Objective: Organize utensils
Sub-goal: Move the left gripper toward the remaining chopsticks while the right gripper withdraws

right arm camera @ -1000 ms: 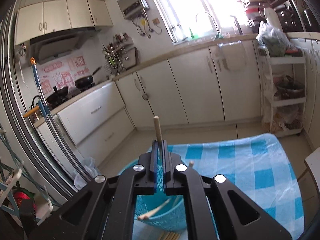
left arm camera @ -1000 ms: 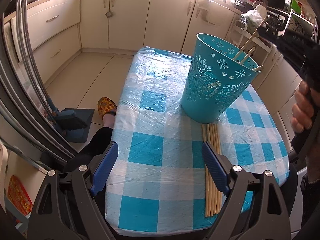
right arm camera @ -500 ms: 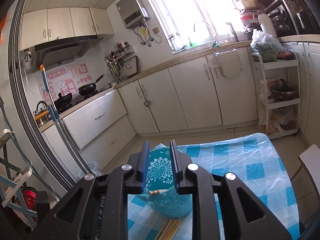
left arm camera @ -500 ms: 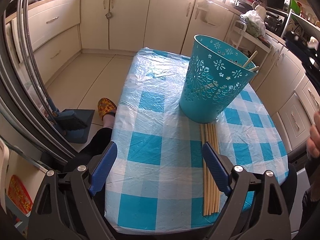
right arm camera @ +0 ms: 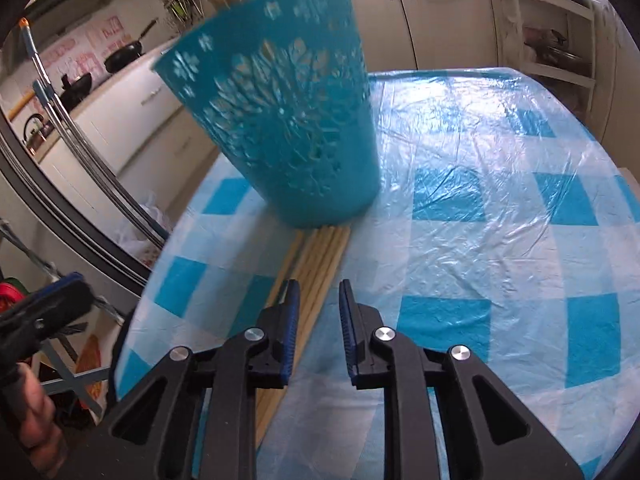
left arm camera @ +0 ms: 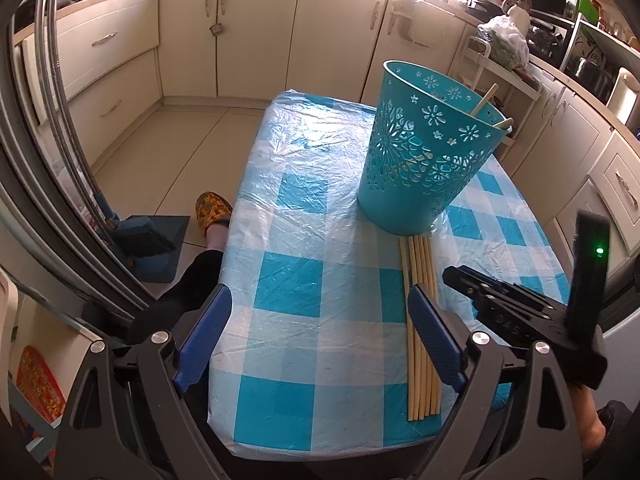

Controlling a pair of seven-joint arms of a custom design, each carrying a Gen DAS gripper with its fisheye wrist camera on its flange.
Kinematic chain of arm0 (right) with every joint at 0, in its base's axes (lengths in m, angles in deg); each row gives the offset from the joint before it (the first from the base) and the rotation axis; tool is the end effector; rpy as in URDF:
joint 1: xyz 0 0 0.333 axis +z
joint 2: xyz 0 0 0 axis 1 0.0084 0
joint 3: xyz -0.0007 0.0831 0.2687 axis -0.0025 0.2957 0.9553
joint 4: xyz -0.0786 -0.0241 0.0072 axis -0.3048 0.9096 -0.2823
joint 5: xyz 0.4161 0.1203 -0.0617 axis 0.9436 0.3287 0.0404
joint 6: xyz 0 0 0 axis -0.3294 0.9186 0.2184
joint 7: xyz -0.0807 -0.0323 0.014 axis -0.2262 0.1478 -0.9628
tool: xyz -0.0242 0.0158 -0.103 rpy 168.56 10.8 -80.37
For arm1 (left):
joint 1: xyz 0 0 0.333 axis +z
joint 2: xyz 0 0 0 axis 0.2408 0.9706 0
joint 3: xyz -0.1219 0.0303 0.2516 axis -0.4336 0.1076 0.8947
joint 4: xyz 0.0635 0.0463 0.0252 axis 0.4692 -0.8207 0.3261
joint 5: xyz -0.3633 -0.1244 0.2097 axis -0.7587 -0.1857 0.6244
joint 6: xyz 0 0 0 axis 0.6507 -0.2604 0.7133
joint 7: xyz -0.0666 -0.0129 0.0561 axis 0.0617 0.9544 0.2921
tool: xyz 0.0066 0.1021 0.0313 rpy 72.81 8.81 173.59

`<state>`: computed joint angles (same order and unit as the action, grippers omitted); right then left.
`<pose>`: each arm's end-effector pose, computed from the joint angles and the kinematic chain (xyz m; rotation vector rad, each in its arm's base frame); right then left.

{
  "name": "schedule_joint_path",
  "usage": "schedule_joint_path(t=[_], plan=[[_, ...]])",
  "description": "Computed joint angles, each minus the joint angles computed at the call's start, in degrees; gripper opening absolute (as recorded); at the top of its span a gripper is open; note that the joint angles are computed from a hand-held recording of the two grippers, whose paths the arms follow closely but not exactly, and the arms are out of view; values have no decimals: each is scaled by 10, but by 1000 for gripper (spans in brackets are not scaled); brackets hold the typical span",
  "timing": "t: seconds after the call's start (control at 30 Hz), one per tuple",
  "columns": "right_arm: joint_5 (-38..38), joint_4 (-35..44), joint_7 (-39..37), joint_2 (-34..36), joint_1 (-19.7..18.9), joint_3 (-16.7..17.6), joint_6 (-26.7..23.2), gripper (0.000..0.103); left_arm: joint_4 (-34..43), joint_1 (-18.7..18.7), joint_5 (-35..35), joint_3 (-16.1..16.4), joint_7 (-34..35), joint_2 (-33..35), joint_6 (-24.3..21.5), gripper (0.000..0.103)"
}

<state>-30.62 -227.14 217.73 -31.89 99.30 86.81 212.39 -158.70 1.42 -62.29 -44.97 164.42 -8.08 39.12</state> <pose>0.3787 0.1796 0.5793 -1.3605 2.1081 -0.4313 0.4649 -0.0964 0.6209 -1.4725 2.3707 -0.9210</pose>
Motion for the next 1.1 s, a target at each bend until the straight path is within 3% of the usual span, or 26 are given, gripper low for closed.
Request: schedule_joint_path(t=[0.17, 0.4, 0.73, 1.1], plan=[[-32, 24, 2, 30, -12, 14, -28, 20, 1, 4, 1, -2, -6, 7, -5, 86], [-53, 29, -7, 51, -8, 10, -18, 20, -2, 3, 4, -7, -7, 11, -8, 86], [-46, 9, -89, 15, 12, -13, -51, 11, 9, -10, 12, -25, -2, 38, 2, 86], [1, -53, -95, -45, 6, -21, 2, 11, 38, -16, 81, -80, -56, 119, 55, 86]])
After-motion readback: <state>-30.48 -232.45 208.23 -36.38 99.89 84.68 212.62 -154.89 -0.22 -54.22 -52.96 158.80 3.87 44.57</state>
